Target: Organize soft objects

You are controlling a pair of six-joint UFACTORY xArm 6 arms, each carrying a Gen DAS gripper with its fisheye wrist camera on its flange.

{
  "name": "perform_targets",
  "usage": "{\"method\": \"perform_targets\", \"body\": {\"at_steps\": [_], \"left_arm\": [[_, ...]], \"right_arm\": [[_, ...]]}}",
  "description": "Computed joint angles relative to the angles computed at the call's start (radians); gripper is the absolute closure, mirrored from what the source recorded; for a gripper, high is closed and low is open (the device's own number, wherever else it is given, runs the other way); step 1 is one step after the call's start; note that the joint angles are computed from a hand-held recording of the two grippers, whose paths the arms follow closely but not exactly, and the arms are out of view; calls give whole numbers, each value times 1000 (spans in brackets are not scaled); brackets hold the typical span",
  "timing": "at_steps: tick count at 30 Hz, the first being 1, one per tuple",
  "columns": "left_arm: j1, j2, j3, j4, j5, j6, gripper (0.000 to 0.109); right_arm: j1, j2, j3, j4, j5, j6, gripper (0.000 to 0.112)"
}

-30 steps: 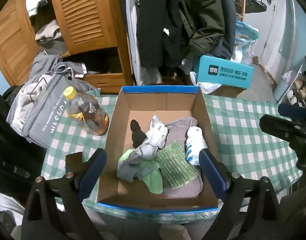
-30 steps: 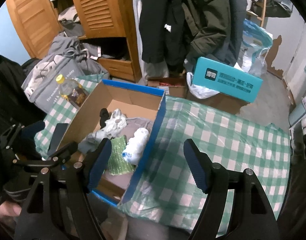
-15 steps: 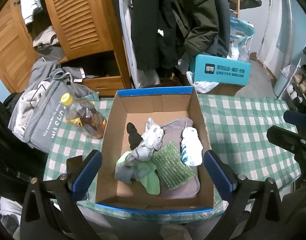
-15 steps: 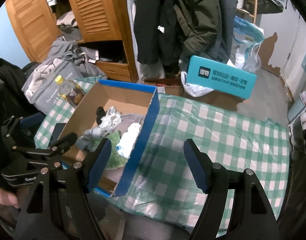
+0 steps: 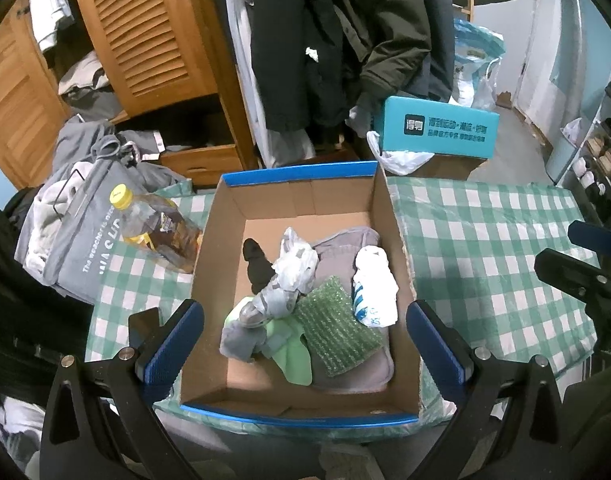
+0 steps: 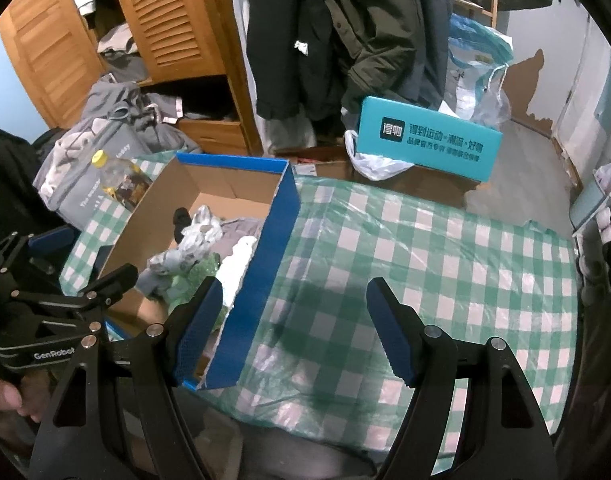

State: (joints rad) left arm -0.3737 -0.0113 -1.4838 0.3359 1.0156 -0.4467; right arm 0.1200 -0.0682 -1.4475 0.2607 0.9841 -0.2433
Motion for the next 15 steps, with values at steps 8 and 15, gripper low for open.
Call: {"method": "perform_targets", "body": {"at_steps": [8, 15], "left_arm": [[1, 3, -3, 4, 10, -10, 7], [1, 3, -2, 5, 9, -11, 7]], "right_arm": [[-1, -4, 5, 1, 0, -2, 38], [0, -4, 7, 3, -3, -4, 38]]}}
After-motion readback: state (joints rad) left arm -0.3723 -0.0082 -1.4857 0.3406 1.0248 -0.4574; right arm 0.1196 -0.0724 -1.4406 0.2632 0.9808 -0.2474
